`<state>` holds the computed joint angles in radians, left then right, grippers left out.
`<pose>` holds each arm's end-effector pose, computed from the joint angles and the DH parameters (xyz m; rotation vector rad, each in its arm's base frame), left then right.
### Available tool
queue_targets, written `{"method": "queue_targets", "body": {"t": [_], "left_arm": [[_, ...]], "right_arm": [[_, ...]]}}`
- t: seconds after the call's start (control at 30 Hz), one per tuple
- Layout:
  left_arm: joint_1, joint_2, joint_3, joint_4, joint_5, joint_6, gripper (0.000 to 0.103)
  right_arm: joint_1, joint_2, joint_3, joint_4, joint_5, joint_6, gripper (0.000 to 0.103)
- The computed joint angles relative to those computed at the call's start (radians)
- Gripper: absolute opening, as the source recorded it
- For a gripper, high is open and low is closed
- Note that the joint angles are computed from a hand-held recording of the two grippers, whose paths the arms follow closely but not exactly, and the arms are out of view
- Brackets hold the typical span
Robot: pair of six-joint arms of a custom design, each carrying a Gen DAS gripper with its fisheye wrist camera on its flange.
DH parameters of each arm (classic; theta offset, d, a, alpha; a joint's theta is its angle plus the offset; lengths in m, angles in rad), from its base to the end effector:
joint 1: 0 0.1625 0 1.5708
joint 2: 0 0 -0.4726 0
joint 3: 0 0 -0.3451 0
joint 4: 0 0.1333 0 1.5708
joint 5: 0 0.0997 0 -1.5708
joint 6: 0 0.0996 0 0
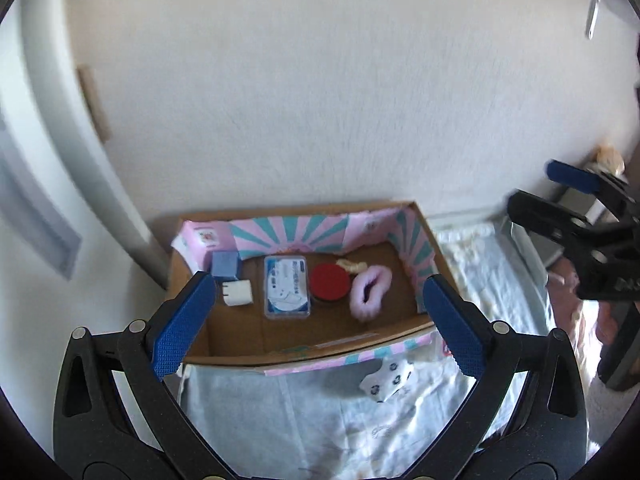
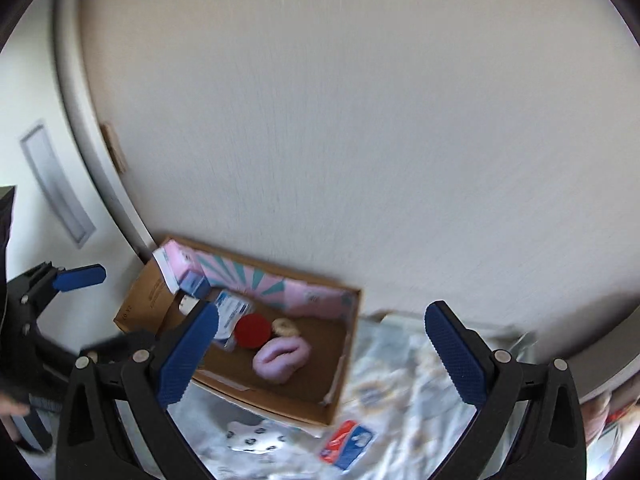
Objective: Organize objects
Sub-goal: 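Withdraw both tools from the box back toward the bed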
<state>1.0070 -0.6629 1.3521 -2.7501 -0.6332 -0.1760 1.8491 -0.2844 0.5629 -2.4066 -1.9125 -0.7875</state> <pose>-0.2227 -0.7519 0.2288 0.1548 2.2760 -0.9420 0.3487 -0.8568 0.1733 1.2157 -2.3148 0.6095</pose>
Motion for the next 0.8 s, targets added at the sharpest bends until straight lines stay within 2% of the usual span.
{"method": "queue_targets", "body": {"t": [0.1, 0.17, 0.23, 0.3, 0.37, 0.57, 0.73, 0.8], "left_arm": [[-0.036, -0.017, 0.054, -0.084, 0.052, -0.015, 0.103], [-0.064, -0.024, 0.086, -0.132, 0.092, -0.026, 0.103], [-0.091, -0.025, 0.112, -0.168, 0.138, -0.036, 0.103], [-0.116, -0.026, 0.13, -0.159, 0.18, -0.074, 0.103], [-0.128, -0.028, 0.145, -0.15, 0.18, -0.107, 0.103], [-0.168, -0.014, 0.17, -0.002, 0.251, -0.307, 0.103], [-0.197, 0.013, 0.227, -0.109, 0.271, -0.339, 0.103], [-0.207, 0.026, 0.236, -0.101, 0.298, -0.37, 0.103]], "right_arm": [[-0.009, -0.075, 0.109, -0.07, 0.042, -0.025, 0.103], [-0.025, -0.123, 0.164, -0.077, 0.096, -0.024, 0.103], [-0.036, -0.153, 0.195, -0.082, 0.121, -0.025, 0.103], [-0.051, -0.188, 0.234, -0.09, 0.152, -0.034, 0.103], [-0.068, -0.22, 0.269, -0.092, 0.19, -0.047, 0.103], [-0.106, -0.279, 0.339, -0.078, 0.257, -0.147, 0.103], [-0.136, -0.315, 0.383, -0.023, 0.314, -0.257, 0.103], [-0.147, -0.32, 0.382, 0.017, 0.327, -0.296, 0.103]]}}
